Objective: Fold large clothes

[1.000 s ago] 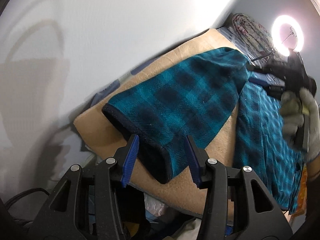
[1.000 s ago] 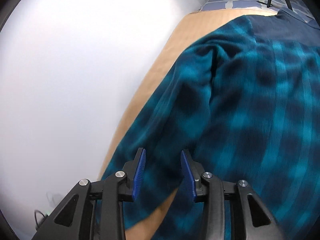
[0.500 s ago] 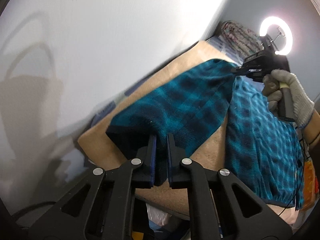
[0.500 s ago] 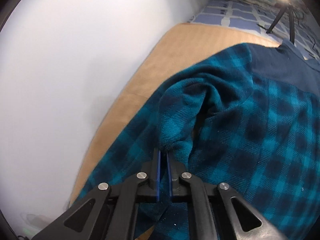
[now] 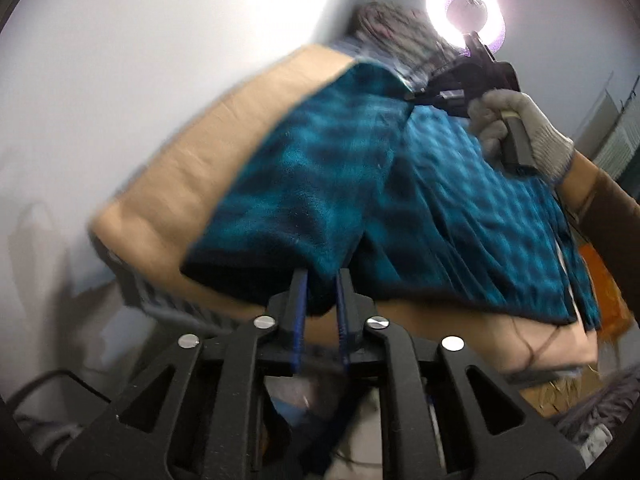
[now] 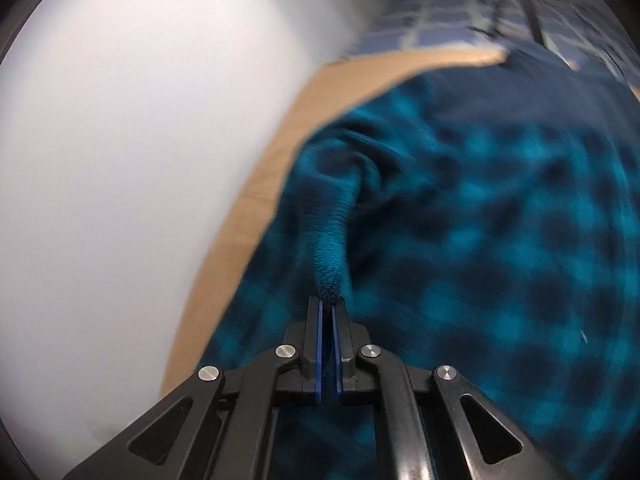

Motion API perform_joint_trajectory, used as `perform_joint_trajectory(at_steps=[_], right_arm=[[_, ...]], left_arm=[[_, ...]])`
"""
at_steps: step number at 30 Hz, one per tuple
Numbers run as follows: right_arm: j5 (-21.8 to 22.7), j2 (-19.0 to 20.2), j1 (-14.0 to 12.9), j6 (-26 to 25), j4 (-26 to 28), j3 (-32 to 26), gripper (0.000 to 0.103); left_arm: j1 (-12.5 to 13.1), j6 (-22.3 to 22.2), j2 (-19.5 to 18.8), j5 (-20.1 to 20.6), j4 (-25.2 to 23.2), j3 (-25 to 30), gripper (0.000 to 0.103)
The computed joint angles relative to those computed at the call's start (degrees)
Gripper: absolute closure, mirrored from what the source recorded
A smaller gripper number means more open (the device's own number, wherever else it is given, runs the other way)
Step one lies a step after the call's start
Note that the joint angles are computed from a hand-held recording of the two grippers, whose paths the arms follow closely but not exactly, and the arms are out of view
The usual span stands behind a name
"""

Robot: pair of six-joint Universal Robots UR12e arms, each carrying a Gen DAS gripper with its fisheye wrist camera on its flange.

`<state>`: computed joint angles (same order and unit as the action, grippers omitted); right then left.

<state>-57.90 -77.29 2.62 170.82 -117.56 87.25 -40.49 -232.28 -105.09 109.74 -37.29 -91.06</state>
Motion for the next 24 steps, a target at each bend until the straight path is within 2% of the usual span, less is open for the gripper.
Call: perform_joint_trajectory(at_steps=[2, 3, 5, 6, 7, 10, 14, 17, 18, 19, 20, 22, 24], right_arm=[[-2.96, -0.07, -0.35, -1.43, 0.21, 0.29, 0.102], [-3.93, -0.08, -0.55, -2.39, 0.50, 0.25, 0.102], [-5.71, -0.12, -0.81, -3.21, 0.52, 0.53, 0.102], [-6.31, -0.30, -0.79, -3.13, 0.41, 0.87, 0.102], [-6.83, 0.25, -0.71, -3.09, 0.29, 0.51, 0.102], [-9.43, -0.42, -0.17, -3.61, -0.69, 1.80, 0.102], [-12.07, -1.04, 0.80, -4.97, -1.71, 2.53, 0.102], [-11.57, -1.60, 0.65, -6.23, -1.09, 2.65, 0.101], [-11.49, -1.77, 0.58, -6.83, -0.77, 2.57, 0.100], [-11.45, -1.71, 0.50, -7.36, -0.78, 2.51, 0.099], [-11.43, -1.98, 0.44, -8.04, -0.49, 2.42, 0.097], [-13.78, -2.91, 0.76, -8.61, -1.35, 2.59, 0.087], [-13.62, -3.11, 0.57, -9.49, -3.53, 2.61, 0.080]], left_arm=[[-0.16, -0.07, 0.57, -0.96, 0.66, -0.39, 0.083], [-0.41, -0.35, 0.94, 0.41, 0.19, -0.45, 0.078], [-0.42, -1.16, 1.52, 3.01, -0.28, -0.73, 0.051], [-0.36, -1.89, 1.58, 4.24, -0.70, -0.75, 0.047], [0.06, -3.19, 1.68, 5.58, -2.06, -0.66, 0.045], [1.91, -6.01, 1.70, 5.36, -4.66, -0.87, 0.043], [5.51, -8.52, 2.42, -0.30, -4.85, -2.94, 0.043], [6.63, -8.67, 2.05, -3.43, -5.03, -3.18, 0.043], [6.65, -8.18, 1.57, -3.87, -6.52, -2.50, 0.045], [6.71, -7.16, 1.03, -4.69, -7.65, -1.91, 0.062], [6.66, -6.41, 0.23, -5.41, -9.15, -0.98, 0.089], [5.97, -5.13, -0.73, -3.71, -11.01, 0.21, 0.098], [5.56, -4.56, -0.37, -3.59, -8.84, -0.10, 0.100]])
